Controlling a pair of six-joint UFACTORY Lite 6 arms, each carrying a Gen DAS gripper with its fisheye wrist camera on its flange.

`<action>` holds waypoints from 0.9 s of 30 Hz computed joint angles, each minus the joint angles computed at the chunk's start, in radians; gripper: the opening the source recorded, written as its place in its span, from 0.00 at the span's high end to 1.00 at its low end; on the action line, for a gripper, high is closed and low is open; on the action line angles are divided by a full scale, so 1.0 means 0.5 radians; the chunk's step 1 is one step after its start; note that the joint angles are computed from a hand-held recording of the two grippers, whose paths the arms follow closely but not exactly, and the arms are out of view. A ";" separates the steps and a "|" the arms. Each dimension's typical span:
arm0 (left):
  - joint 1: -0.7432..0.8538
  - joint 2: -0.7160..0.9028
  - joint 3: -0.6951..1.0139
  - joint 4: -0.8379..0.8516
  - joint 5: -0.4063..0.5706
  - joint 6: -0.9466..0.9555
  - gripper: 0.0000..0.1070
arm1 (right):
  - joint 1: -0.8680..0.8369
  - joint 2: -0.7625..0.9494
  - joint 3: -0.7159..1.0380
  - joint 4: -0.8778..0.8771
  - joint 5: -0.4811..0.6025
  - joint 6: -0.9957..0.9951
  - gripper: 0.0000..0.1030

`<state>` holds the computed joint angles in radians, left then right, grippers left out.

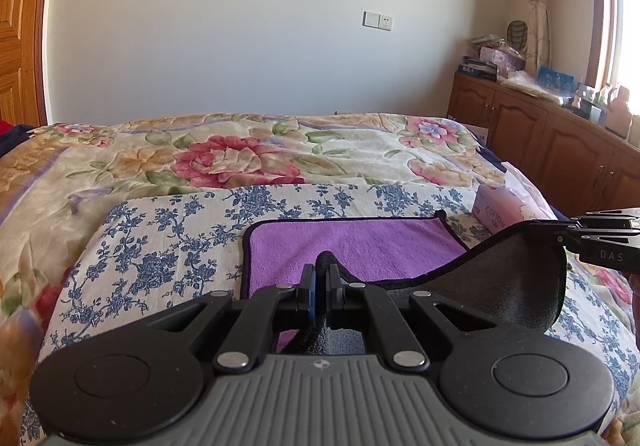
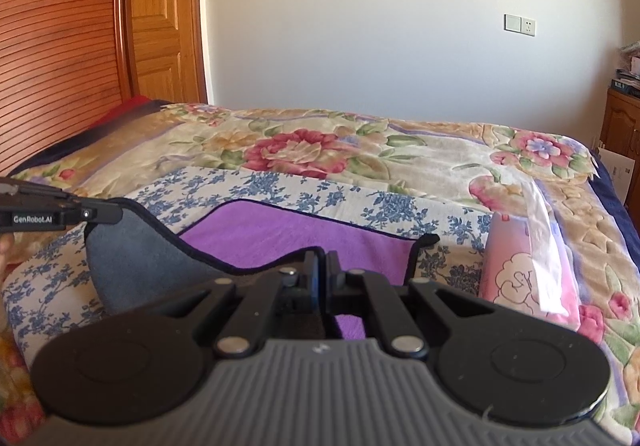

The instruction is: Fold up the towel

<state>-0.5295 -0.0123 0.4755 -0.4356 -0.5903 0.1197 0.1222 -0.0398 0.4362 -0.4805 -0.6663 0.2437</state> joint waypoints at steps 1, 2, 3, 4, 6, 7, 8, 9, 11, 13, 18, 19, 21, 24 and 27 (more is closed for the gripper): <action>0.008 0.014 0.013 0.008 -0.001 -0.002 0.95 | -0.005 0.017 0.017 -0.011 -0.001 0.004 0.96; 0.016 0.027 0.024 0.017 -0.004 -0.007 0.95 | -0.010 0.031 0.029 -0.019 -0.010 0.007 0.96; 0.022 0.038 0.034 0.028 -0.010 -0.016 0.95 | -0.016 0.048 0.040 -0.025 -0.020 0.007 0.96; 0.029 0.052 0.045 0.039 -0.015 -0.024 0.95 | -0.020 0.067 0.056 -0.030 -0.023 0.007 0.96; 0.051 0.084 0.076 0.066 -0.018 -0.041 0.95 | -0.021 0.106 0.083 -0.017 -0.032 -0.017 0.96; 0.064 0.099 0.092 0.088 -0.015 -0.061 0.95 | -0.023 0.130 0.101 -0.009 -0.035 -0.027 0.96; 0.080 0.113 0.111 0.119 -0.006 -0.079 0.95 | -0.028 0.155 0.123 -0.015 -0.035 -0.025 0.96; 0.087 0.126 0.127 0.130 -0.007 -0.079 0.95 | -0.032 0.175 0.139 -0.019 -0.034 -0.027 0.96; 0.097 0.158 0.164 0.139 -0.013 -0.058 0.95 | -0.034 0.214 0.172 -0.016 -0.029 -0.057 0.96; 0.111 0.197 0.204 0.155 -0.017 -0.054 0.95 | -0.036 0.247 0.199 0.004 -0.034 -0.088 0.96; 0.137 0.281 0.305 0.183 -0.015 -0.047 0.95 | -0.063 0.343 0.288 0.001 -0.048 -0.108 0.96; 0.145 0.297 0.326 0.193 -0.010 -0.051 0.95 | -0.069 0.359 0.301 0.003 -0.057 -0.115 0.96; 0.157 0.329 0.366 0.202 -0.007 -0.050 0.95 | -0.082 0.383 0.323 -0.007 -0.073 -0.118 0.96; 0.173 0.381 0.421 0.196 -0.012 -0.049 0.95 | -0.095 0.429 0.367 -0.007 -0.090 -0.115 0.96; 0.154 0.451 0.461 0.094 -0.076 0.035 0.95 | -0.088 0.478 0.410 0.023 -0.106 -0.150 0.96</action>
